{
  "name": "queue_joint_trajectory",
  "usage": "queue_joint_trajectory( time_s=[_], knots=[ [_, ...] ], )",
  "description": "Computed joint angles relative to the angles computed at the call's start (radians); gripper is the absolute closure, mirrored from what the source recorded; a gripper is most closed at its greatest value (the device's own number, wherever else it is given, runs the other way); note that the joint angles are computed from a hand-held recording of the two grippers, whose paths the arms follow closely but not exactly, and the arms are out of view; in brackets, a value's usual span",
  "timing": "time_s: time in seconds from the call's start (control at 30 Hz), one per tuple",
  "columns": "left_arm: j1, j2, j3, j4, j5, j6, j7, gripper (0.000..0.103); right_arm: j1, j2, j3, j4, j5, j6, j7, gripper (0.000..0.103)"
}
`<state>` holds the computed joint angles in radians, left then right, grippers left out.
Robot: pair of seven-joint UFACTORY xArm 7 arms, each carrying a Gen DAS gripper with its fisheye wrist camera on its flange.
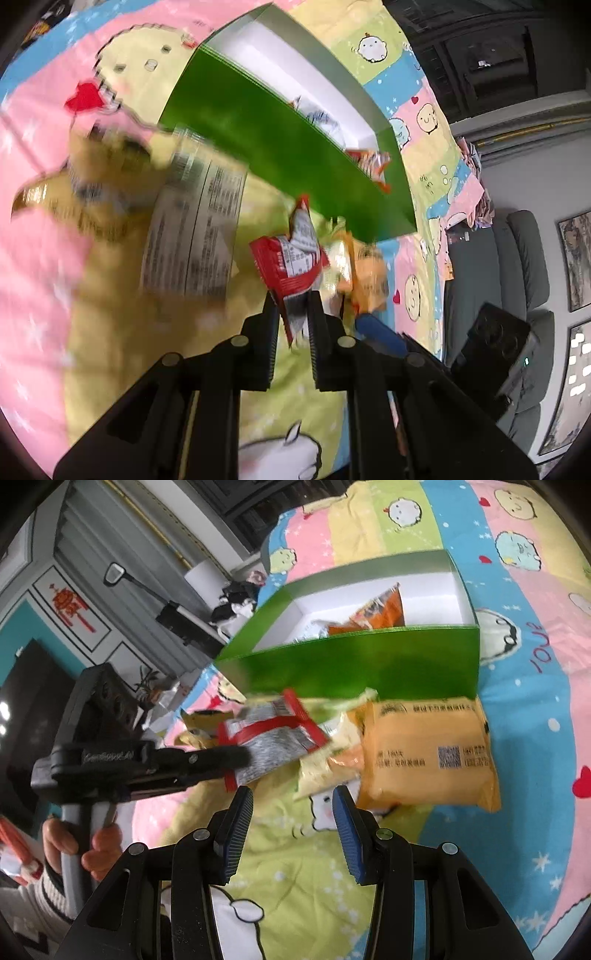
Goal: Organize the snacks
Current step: 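Move the left gripper to the pile and grasp the red-and-white packet, then lift the red-and-white packet with the left gripper toward the green box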
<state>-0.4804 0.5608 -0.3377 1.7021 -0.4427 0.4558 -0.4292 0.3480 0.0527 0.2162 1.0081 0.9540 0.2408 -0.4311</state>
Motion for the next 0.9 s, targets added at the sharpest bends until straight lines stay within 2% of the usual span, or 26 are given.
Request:
queue_joint_trajectory(
  time_s=[0.13,0.3,0.4,0.47,0.57,0.6,0.63,0.67,0.73,0.9],
  knots=[
    [0.032,-0.069,-0.046,-0.124,-0.076,-0.049,0.042,0.093,0.003,0.003,0.004,0.009,-0.002,0.028,-0.016,0.058],
    [0.060,-0.164,-0.036,-0.268,-0.142,-0.064,0.024,0.094,0.006,0.027,0.009,0.045,-0.050,0.067,-0.009,0.057],
    [0.043,-0.188,-0.017,-0.299,-0.134,-0.066,0.000,0.094,0.003,0.056,0.017,0.087,-0.076,0.087,-0.026,0.057],
    [0.058,-0.200,-0.035,-0.321,-0.169,-0.083,0.031,0.092,-0.003,0.094,0.026,0.136,-0.095,0.104,-0.063,0.058],
    [0.036,-0.195,-0.022,-0.313,-0.153,-0.105,0.024,0.082,-0.012,0.172,0.021,0.240,-0.220,0.178,-0.038,0.057],
    [0.020,-0.193,-0.008,-0.309,-0.128,-0.115,0.004,0.069,-0.007,0.201,0.011,0.279,-0.289,0.208,0.004,0.057],
    [0.008,-0.187,0.001,-0.302,-0.106,-0.121,-0.014,0.050,-0.006,0.234,0.002,0.325,-0.355,0.254,0.042,0.057],
    [0.010,-0.178,-0.004,-0.290,-0.100,-0.123,-0.012,0.043,-0.008,0.256,0.002,0.354,-0.393,0.277,0.067,0.057],
    [0.016,-0.170,-0.019,-0.280,-0.096,-0.125,0.009,0.039,-0.020,0.317,0.006,0.441,-0.450,0.362,0.105,0.057],
    [-0.024,-0.149,0.019,-0.248,0.009,-0.110,-0.047,0.040,-0.032,0.416,0.017,0.595,-0.526,0.472,0.156,0.045]
  ],
)
